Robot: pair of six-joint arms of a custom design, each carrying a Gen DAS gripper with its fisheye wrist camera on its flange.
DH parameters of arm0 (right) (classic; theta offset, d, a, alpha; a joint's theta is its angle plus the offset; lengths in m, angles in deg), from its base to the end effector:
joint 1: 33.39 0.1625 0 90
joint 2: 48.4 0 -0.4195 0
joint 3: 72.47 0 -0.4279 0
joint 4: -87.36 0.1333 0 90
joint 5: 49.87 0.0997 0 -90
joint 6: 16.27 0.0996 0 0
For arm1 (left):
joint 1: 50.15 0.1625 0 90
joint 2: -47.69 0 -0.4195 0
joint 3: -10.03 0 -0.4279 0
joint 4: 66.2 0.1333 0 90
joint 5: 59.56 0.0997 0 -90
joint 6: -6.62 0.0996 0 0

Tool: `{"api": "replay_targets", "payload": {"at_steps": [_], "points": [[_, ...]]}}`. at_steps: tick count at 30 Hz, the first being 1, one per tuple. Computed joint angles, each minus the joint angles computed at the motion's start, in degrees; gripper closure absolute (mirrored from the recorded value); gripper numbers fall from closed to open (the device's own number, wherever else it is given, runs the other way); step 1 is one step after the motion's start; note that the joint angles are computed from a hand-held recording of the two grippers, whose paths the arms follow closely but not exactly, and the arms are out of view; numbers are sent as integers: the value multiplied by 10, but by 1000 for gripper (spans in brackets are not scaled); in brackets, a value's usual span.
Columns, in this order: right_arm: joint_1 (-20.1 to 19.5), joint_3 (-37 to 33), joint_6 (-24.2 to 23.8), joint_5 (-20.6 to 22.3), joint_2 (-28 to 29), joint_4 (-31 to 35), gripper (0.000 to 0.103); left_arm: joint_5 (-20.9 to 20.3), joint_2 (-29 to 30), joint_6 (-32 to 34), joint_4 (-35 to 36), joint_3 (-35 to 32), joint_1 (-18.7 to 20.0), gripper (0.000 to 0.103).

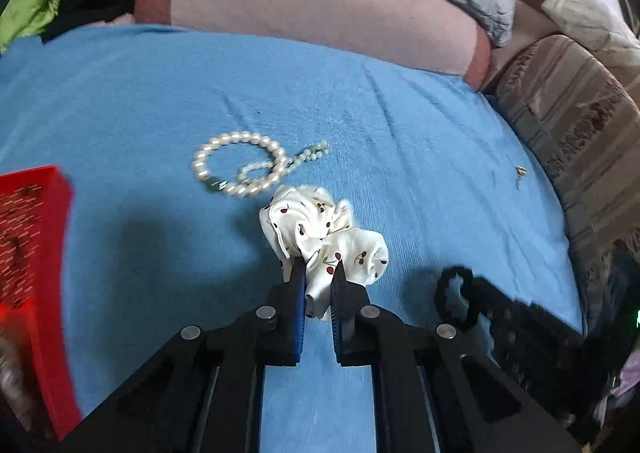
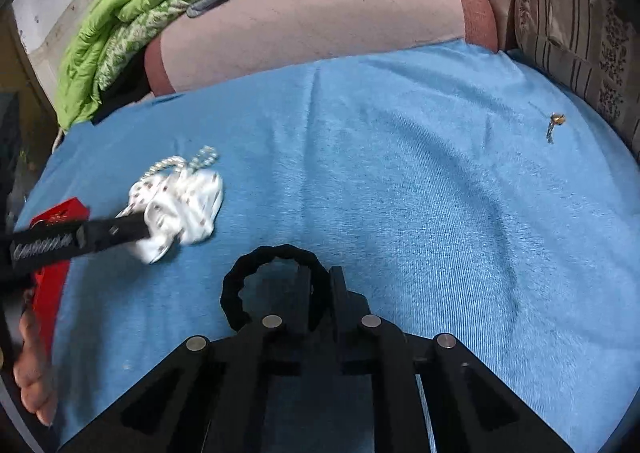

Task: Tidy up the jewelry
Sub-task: 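Carry scrunchie and hair tie into the red tray and open both tools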

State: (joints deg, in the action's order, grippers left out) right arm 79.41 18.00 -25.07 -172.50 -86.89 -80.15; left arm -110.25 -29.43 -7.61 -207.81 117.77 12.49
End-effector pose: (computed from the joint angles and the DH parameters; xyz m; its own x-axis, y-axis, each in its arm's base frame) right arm 0.3516 -0.6311 0.0538 -0.8027 -0.2381 0.5468 -0.4781 0.8049 -0.3515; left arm -0.0932 -0.6075 0.3173 -0.8727 -0.0545 -0.4853 0.2214 0.8416 -0.4926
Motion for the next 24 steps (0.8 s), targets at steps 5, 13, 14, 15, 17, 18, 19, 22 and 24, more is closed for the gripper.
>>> {"api": "replay_targets", "payload": {"at_steps": [5,13,14,15,17,18,19,22,24], "points": [[26,20,5,4,-13,-10,93,18,-83,4,10,59,-29,93],[66,41,12,12,-25,-10,93,91,-210,18,35,137,-87,93],[70,42,15,15,-25,-8,93,104,-225,20,40,144,-94,93],[73,42,16,18,-26,-5,93,114,-234,22,42,150,-97,93],[82,42,16,22,-25,-1,93,140,-260,25,52,162,-106,93],[87,41,15,24,-23,2,93,150,-274,24,59,167,-110,93],[91,40,14,25,-22,4,93,159,-283,25,62,170,-110,93],[104,33,11,31,-15,12,93,171,-312,16,76,169,-100,93],[111,25,10,36,-8,20,93,173,-324,12,79,164,-87,93]]}}
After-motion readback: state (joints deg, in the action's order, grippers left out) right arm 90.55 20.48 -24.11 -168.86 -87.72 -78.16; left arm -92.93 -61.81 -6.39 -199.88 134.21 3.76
